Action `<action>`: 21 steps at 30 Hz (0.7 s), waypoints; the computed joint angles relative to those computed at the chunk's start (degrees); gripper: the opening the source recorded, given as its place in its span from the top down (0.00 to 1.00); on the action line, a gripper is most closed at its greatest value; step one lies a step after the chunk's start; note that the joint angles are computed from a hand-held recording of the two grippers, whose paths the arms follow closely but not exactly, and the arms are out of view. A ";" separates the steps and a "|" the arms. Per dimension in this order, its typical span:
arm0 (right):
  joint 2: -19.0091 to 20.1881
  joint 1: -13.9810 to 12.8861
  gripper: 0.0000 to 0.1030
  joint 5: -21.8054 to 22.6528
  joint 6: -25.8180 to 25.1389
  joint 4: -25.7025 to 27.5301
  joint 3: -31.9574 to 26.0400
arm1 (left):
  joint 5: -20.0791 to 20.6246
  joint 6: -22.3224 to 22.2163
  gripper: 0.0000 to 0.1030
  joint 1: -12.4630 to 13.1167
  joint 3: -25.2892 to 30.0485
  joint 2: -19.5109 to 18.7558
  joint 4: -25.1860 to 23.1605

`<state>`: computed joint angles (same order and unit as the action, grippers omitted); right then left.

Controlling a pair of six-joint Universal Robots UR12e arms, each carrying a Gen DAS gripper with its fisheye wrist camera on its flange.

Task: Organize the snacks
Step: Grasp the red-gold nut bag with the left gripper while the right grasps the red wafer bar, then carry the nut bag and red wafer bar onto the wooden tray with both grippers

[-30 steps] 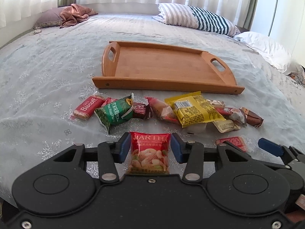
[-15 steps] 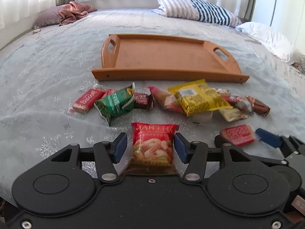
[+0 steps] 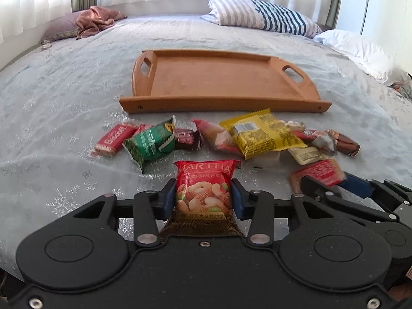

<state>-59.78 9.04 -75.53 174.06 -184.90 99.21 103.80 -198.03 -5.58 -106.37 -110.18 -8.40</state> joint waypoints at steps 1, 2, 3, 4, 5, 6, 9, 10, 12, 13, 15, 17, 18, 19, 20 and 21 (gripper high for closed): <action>-0.06 -0.17 0.54 0.49 0.01 0.04 -0.01 | 0.05 0.05 0.60 -0.03 -0.06 0.12 0.30; -0.11 -0.29 0.56 0.90 0.06 0.28 -0.05 | 0.06 0.03 0.60 -0.04 -0.09 0.23 0.55; -0.18 -0.41 0.57 1.17 0.17 0.54 -0.08 | 0.08 0.00 0.60 -0.05 -0.11 0.34 0.82; -0.25 -0.53 0.59 1.39 0.32 0.76 -0.09 | 0.10 -0.02 0.60 -0.06 -0.17 0.45 1.13; -0.30 -0.63 0.60 1.60 0.50 0.81 -0.06 | 0.17 -0.08 0.60 -0.07 -0.18 0.54 1.38; -0.38 -0.74 0.63 1.89 0.86 0.77 -0.01 | 0.29 -0.16 0.60 -0.07 -0.17 0.62 1.60; -0.57 -1.06 0.66 2.52 1.71 0.31 0.09 | 0.66 -0.15 0.60 -0.13 -0.11 0.78 2.15; -0.50 -1.01 0.53 1.93 2.05 -0.50 0.15 | 0.85 -0.15 0.60 -0.16 -0.08 0.80 2.25; -0.18 -0.55 0.30 -0.92 2.22 -2.74 0.33 | 1.01 -0.20 0.60 -0.18 -0.09 0.84 2.33; -0.01 -0.30 0.19 -2.05 1.25 -3.53 0.37 | 0.99 -0.24 0.60 -0.15 -0.08 0.82 2.29; 0.24 0.04 0.16 -2.78 -1.33 -4.91 0.64 | 1.01 -0.54 0.60 -0.15 -0.03 0.79 2.06; 0.44 0.39 0.14 -2.86 -3.01 -5.33 0.75 | 0.90 -0.84 0.60 -0.08 -0.02 0.72 1.90; 0.49 0.49 0.13 -2.67 -3.45 -4.99 0.71 | 0.82 -1.03 0.60 -0.04 -0.02 0.73 1.77; 0.58 0.61 0.13 -2.22 -3.57 -4.46 0.59 | 0.76 -1.12 0.60 -0.01 -0.07 0.73 1.75; 0.72 0.73 0.13 -1.82 -3.25 -3.99 0.42 | 0.75 -1.21 0.60 0.01 -0.08 0.75 1.70; 0.88 0.88 0.12 -1.63 -2.78 -3.60 0.20 | 0.78 -1.27 0.60 0.03 -0.13 0.80 1.70</action>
